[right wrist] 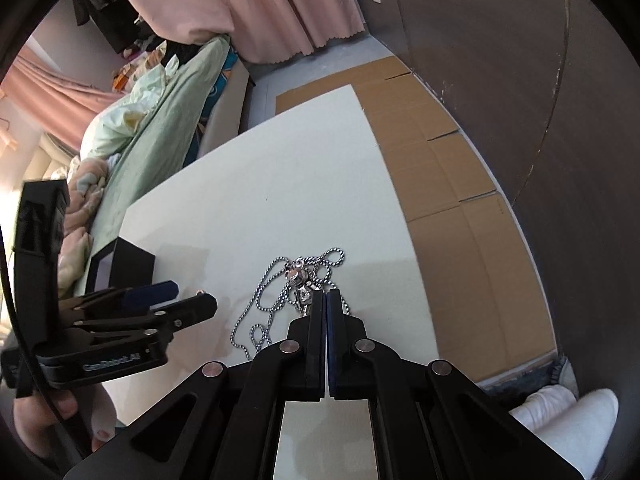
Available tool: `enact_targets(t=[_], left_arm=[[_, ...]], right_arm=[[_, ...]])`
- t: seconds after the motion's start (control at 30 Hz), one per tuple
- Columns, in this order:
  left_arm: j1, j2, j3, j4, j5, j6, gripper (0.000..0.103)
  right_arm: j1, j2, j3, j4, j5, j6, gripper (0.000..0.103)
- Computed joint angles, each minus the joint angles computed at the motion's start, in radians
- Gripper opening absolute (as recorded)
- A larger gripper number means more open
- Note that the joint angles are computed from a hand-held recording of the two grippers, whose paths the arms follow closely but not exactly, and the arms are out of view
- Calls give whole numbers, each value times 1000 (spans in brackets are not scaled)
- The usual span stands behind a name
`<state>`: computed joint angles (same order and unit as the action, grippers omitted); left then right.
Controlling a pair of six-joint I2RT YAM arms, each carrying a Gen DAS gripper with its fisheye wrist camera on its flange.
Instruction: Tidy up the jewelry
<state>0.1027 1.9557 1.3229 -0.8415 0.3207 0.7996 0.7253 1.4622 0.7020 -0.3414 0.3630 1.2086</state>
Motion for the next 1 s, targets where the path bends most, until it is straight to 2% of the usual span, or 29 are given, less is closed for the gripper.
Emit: enact_targets(t=[0.03, 0.23, 0.27, 0.33, 0.4, 0.47, 0.53, 0.7, 1.0], left_arm=[[-4, 1, -6, 11, -11, 0, 42], [-34, -64, -112, 152, -68, 5, 28], [-35, -73, -128, 164, -65, 15, 20], [-38, -81, -139, 167, -70, 23, 12], [-40, -82, -139, 165, -79, 23, 12], [-31, -73, -123, 148, -73, 28, 11], [-20, -71, -111, 138, -66, 32, 11], [13, -54, -53, 92, -36, 32, 11], [77, -43, 50, 20, -1, 45, 11]], right_arm=[[-4, -7, -4, -1, 1, 2, 1], [-6, -28, -7, -23, 12, 23, 1], [-5, -28, -5, -28, 12, 23, 1], [-13, -19, 5, -30, 1, 16, 2], [-29, -5, 12, -20, -26, 5, 6], [-41, 10, 21, -9, -44, -7, 24], [-44, 19, 33, -8, -45, -25, 34], [-73, 62, 73, -13, -78, -72, 34], [-99, 236, 236, -89, -119, -168, 34]])
